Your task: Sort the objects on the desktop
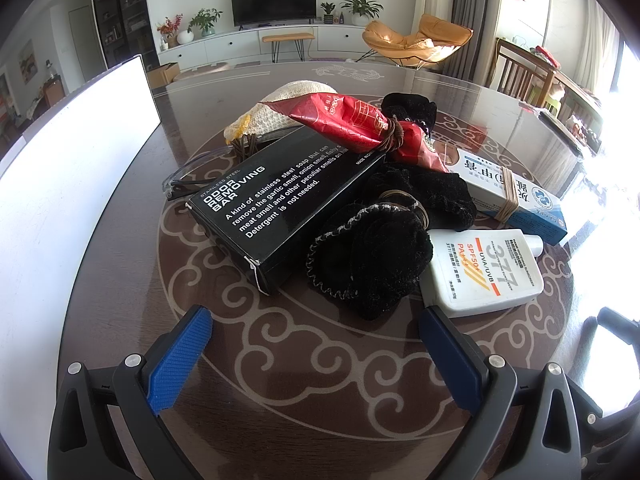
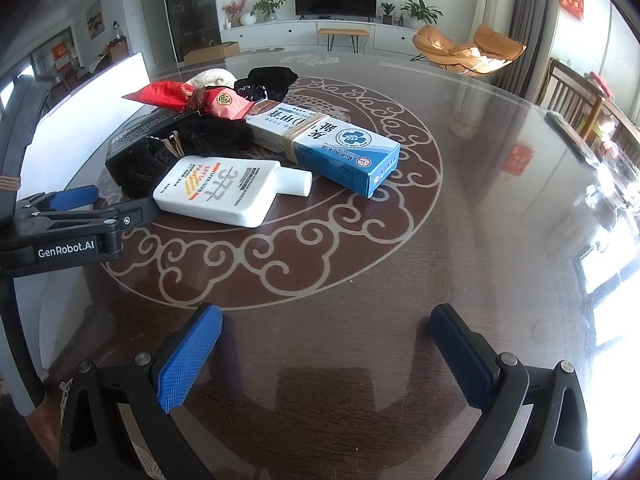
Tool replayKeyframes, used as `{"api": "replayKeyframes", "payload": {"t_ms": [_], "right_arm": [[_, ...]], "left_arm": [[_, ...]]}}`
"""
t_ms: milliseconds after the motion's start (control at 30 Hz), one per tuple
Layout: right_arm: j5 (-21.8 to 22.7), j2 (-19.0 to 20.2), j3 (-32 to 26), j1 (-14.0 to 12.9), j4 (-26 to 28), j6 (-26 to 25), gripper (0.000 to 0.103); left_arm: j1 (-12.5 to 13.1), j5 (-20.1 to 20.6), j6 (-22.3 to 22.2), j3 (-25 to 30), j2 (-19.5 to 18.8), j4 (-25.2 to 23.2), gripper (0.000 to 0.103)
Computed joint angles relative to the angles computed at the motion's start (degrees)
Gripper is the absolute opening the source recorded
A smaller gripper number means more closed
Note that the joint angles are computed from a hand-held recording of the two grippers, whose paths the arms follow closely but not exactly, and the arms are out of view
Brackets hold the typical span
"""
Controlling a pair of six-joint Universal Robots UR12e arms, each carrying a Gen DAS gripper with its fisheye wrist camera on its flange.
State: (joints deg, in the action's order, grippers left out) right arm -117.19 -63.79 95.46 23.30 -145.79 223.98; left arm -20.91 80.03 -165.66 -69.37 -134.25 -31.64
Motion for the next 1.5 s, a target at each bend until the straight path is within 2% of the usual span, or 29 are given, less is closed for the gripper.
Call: {"api": "replayKeyframes", "payload": {"t_ms": [467, 533, 733, 900, 967, 1033, 1133, 1200, 1300, 1333, 1433, 1467, 1500], "right_arm": [[0.04, 0.07, -0.03, -0.07, -0.06, -0.04, 0.103], [0.05, 0.07, 0.01, -0.08, -0.11, -0.05, 0.103], [0.04, 0.09, 0.01, -0.08, -0.12, -0.05, 0.103], [0.15, 0.07, 0.06, -0.10, -0.28, -0.04, 0.103], [2.21, -0.35, 0.35, -0.54, -0.37, -1.94, 0.103], [3.65, -0.84, 1.12, -1.05, -2.88, -4.74, 0.103], [-2.21, -1.19, 0.71, -1.35, -4.33, -4.58, 0.103], [-3.35, -1.28, -0.10, -2.71, -4.26, -2.24, 0.103], [-1.43, -0.87, -1.85, -5.68, -2.05, 1.87, 0.103], [0.84, -0.60, -2.05, -6.77, -3.16, 1.90, 0.103], [13.17, 0.75, -3.39, -9.81, -5.24, -3.40, 0.103], [14.79, 1.59, -4.79, -10.00, -3.74, -6.17, 0.103], [14.01, 2.56, -6.59, -9.64, -1.30, -9.13, 0.103]], "left_arm": [[0.02, -0.02, 0.02, 0.15, -0.09, -0.09, 0.103], [0.33, -0.68, 1.57, -0.38, 0.50, -1.00, 0.103], [2.17, -6.26, 9.78, -4.15, 2.85, -1.16, 0.103], [2.13, -6.41, 9.80, -4.48, 2.91, -0.66, 0.103], [2.14, -6.45, 9.80, -4.46, 2.90, -0.70, 0.103], [2.13, -6.41, 9.81, -4.46, 2.91, -0.69, 0.103], [2.15, -6.44, 9.82, -4.42, 2.89, -0.73, 0.103], [2.15, -6.43, 9.82, -4.42, 2.89, -0.73, 0.103], [2.15, -6.44, 9.83, -4.40, 2.88, -0.75, 0.103], [2.15, -6.44, 9.83, -4.40, 2.88, -0.75, 0.103], [2.16, -6.45, 9.84, -4.38, 2.87, -0.78, 0.103], [2.16, -6.46, 9.84, -4.35, 2.86, -0.80, 0.103], [2.16, -6.46, 9.84, -4.36, 2.86, -0.79, 0.103]]}}
